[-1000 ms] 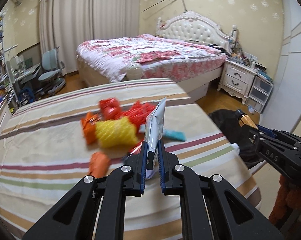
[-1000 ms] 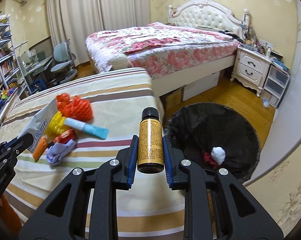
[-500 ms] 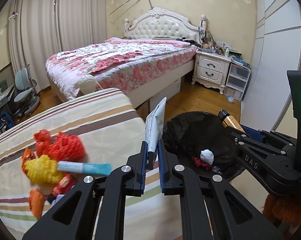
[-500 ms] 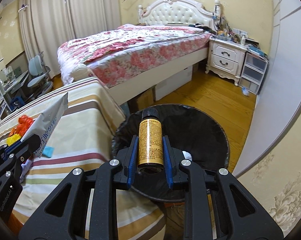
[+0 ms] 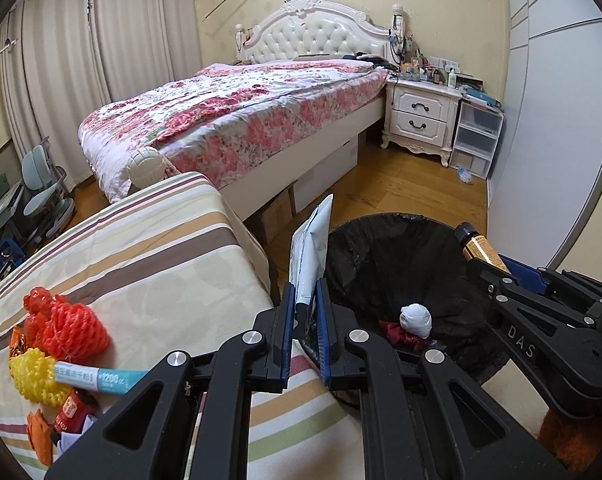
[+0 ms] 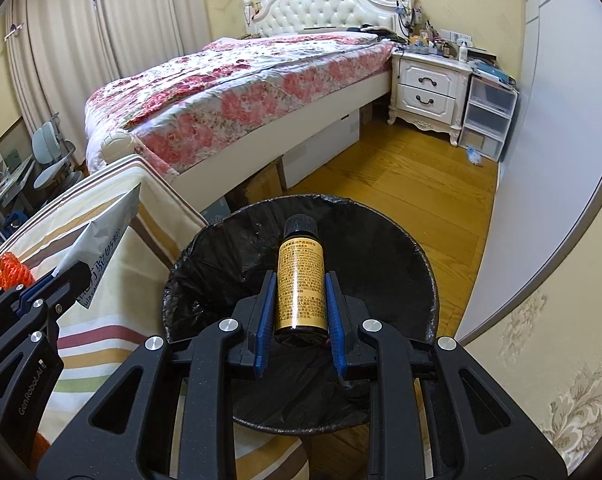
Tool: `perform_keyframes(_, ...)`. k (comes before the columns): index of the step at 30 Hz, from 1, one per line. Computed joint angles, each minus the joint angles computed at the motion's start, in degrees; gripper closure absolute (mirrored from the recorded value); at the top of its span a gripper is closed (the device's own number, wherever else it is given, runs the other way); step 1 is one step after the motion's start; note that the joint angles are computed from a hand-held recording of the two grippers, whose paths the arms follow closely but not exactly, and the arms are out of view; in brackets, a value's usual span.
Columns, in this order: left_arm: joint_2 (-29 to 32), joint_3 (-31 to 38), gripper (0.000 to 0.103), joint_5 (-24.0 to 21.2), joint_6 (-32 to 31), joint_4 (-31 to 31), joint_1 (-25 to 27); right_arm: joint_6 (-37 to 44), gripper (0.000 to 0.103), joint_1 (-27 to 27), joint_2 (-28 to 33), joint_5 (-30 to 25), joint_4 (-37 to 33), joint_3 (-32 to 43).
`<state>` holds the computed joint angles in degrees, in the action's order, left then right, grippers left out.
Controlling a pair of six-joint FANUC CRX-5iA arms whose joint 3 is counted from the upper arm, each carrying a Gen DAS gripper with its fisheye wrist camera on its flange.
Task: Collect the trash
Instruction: 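Carry the white tube and gold bottle over the black bin and open both tools, then move both tools back from the bin to the pile on the bed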
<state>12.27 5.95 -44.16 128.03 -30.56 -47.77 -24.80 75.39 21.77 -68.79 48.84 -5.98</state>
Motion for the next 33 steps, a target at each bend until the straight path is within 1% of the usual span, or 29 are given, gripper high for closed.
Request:
perform_keyframes(6, 2.1, 2.2, 0.091, -0.4, -1.6, 0.4, -0.1, -0.6, 0.079, -1.0, -0.5, 1.3, 0.0, -1.3)
perform_keyframes(10, 2.8, 2.5, 0.090, -0.2, -2.9, 2.1, 0.5, -1.8, 0.078, -1.4, -0.7, 1.6, 0.3, -2.0)
perform_keyframes(13, 3.1, 2.7, 0.077, -0.3, -3.2, 2.4, 0.7, -1.7, 0.076, -1.6, -0.6, 1.7, 0.1, -1.9)
perform_keyframes(14, 3.1, 2.7, 0.068, -0.4, -2.8, 2.3, 0.7, -1.6, 0.075, -1.6, -0.6, 1.6, -0.1, -1.8)
perform_keyframes(15, 3.0, 2.4, 0.061, -0.2, -2.7, 2.5, 0.8, -1.6, 0.074, -1.6, -0.6, 1.4, -0.1, -1.7)
perform_keyframes(16, 3.0, 2.4, 0.059, -0.1, -2.4, 2.6, 0.9, -1.6, 0.070, -1.5, -0.5, 1.2, 0.0, -1.7)
perform_keyframes(17, 2.9, 2.3, 0.056, -0.2, -2.1, 2.6, 1.0, -1.6, 0.068, -1.4, -0.4, 0.8, 0.0, -1.5)
perform_keyframes(18, 2.9, 2.2, 0.052, -0.3, -1.8, 2.5, 1.0, -1.4, 0.068, -1.3, -0.3, 0.7, 0.0, -1.3)
perform_keyframes(20, 2.6, 2.1, 0.047, -0.4, -1.3, 2.5, 1.2, -1.1, 0.068, -1.2, -0.1, 0.6, -0.2, -0.9)
perform_keyframes(22, 2.1, 1.6, 0.044, -0.4, -0.8, 2.4, 1.3, -0.6, 0.066, -1.1, 0.2, 0.3, -0.5, -0.4)
perform_keyframes(23, 1.8, 1.4, 0.042, -0.5, -0.6, 2.3, 1.3, -0.5, 0.063, -1.0, 0.4, 0.2, -0.5, -0.2)
perform_keyframes(26, 1.0, 1.0, 0.038, -1.4, 0.2, 1.2, 1.0, -0.2, 0.061, -0.7, 0.7, -0.1, -0.4, 0.5)
perform_keyframes(30, -0.6, 0.0, 0.037, -2.1, 1.1, 0.9, 1.3, 0.2, 0.057, 0.1, 1.5, -0.6, 0.0, 1.9)
perform_keyframes(33, -2.2, -1.6, 0.037, -2.5, 1.9, 0.7, 1.6, 0.9, 0.055, 0.6, 2.1, -0.8, 0.0, 2.9)
